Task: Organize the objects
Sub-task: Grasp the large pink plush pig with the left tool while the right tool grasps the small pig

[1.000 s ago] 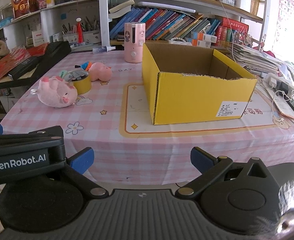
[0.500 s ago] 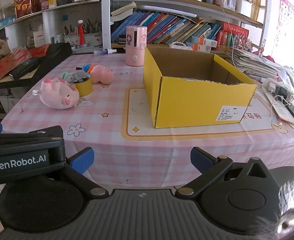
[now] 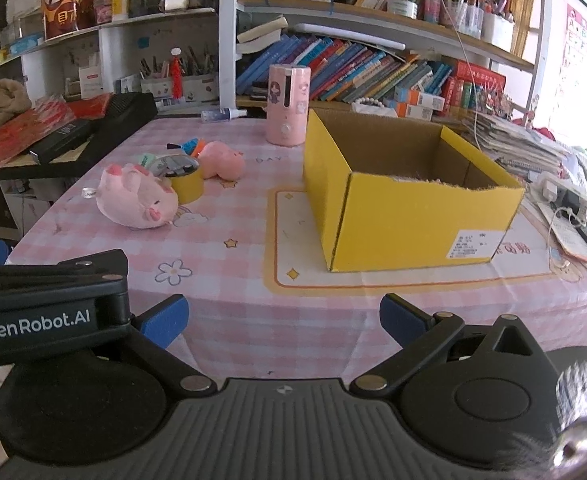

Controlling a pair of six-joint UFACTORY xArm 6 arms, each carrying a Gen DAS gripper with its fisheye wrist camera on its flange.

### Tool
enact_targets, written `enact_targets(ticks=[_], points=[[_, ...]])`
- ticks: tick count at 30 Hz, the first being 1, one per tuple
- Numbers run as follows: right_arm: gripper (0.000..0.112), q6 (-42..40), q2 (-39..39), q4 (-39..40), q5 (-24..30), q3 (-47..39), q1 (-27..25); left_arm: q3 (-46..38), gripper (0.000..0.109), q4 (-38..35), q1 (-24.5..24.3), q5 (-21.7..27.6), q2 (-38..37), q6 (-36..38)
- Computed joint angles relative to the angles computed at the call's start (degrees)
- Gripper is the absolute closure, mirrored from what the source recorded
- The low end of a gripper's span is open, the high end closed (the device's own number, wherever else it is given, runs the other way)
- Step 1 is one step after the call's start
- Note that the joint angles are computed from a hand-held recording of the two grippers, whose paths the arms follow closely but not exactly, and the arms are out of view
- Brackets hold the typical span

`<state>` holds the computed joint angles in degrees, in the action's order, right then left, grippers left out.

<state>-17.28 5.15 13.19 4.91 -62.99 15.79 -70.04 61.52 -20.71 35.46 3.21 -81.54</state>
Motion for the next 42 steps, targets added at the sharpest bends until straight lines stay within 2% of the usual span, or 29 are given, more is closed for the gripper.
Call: enact_targets(ticks=[6, 11, 15, 21, 29, 36, 39, 42], points=[[0.009, -7.0, 1.0, 6.6, -0.2, -1.8, 2.0, 1.9, 0.006, 3.0, 1.5, -0.8, -1.7, -3.7], [0.009, -6.3, 3.0, 5.1, 0.9, -4.4, 2.8, 3.1, 0.006, 4.7, 2.5, -0.1, -2.5, -5.6], [0.009, -14.4, 5.2, 14.0, 4.5, -8.3, 3.8, 3.5, 0.006, 5.6, 3.8, -0.6, -2.7, -7.5], [0.011, -21.4, 10.5, 20.8, 9.0, -15.9, 4.8, 1.9, 0.006, 6.3, 5.7, 0.6, -1.1, -8.0], [0.011, -21.9, 20.9, 18.4, 14.7, -30.1, 4.4, -5.6, 0.007, 0.3, 10.7, -4.1, 5.3, -5.0], [0.011, -20.8, 31.4, 15.1, 19.1, -45.3, 3.0, -16.4, 0.007, -12.6, 14.3, -7.3, 14.6, 4.6], [0.014, -21.8, 35.8, 15.4, 18.3, -51.6, 2.7, -19.5, 0.007, -14.6, 15.8, -7.1, 17.0, 3.2], [0.016, -19.4, 41.6, 14.1, 18.2, -60.4, 2.1, -21.0, 0.007, -13.4, 17.0, -6.5, 18.2, -0.8]])
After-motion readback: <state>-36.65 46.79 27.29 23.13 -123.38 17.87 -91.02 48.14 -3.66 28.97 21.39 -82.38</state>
